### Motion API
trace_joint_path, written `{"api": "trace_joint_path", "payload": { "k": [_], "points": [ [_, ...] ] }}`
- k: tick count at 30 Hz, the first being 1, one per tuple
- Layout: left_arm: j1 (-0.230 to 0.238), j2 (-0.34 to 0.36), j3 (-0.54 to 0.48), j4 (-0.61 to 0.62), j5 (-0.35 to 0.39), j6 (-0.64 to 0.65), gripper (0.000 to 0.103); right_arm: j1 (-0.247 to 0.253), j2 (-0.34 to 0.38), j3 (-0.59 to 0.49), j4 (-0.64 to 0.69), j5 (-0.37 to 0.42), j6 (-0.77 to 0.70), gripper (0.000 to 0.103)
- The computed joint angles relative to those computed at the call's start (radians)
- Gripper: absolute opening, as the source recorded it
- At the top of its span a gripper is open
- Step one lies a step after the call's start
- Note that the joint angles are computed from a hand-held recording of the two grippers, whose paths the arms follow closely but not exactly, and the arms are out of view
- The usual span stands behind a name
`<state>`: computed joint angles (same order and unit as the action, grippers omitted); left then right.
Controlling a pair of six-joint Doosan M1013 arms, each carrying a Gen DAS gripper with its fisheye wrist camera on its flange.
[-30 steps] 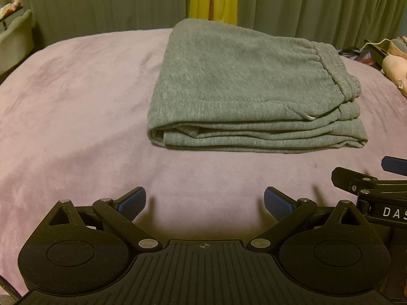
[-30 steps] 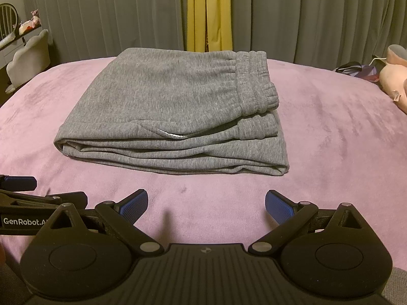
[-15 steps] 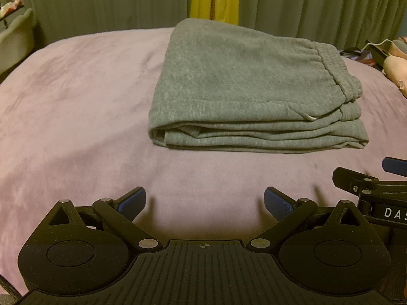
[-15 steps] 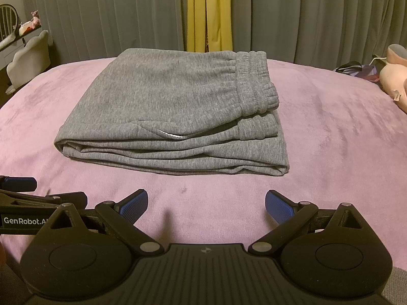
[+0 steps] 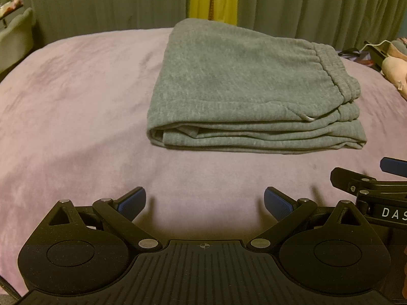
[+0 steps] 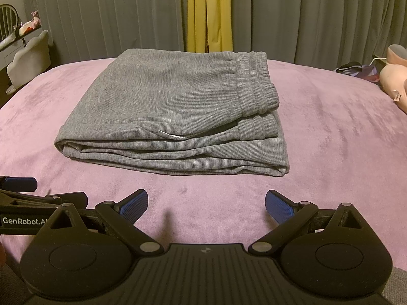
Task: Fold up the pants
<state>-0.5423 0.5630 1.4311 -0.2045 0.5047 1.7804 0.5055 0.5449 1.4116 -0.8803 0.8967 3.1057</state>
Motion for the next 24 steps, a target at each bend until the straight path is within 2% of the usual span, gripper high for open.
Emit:
{"api": "trace_joint_path", "payload": {
  "k": [5, 13, 24],
  "points": [
    [-0.001, -0.001, 0.0, -0.005, 0.003, 0.011, 0.102, 0.0, 0.0, 0.0, -0.001, 0.001, 0.001, 0.099],
    [0.018, -0.003, 0.004, -0.141, -0.001, 0.079, 0.102, -0.001, 0.0, 0.0, -0.001, 0.001, 0.002, 0.099],
    [0.007, -0.006, 0.01, -0.094, -0.014, 0.099, 0.102, -0.003, -0.001, 0.004, -0.004, -0.001, 0.008, 0.099]
  ]
}}
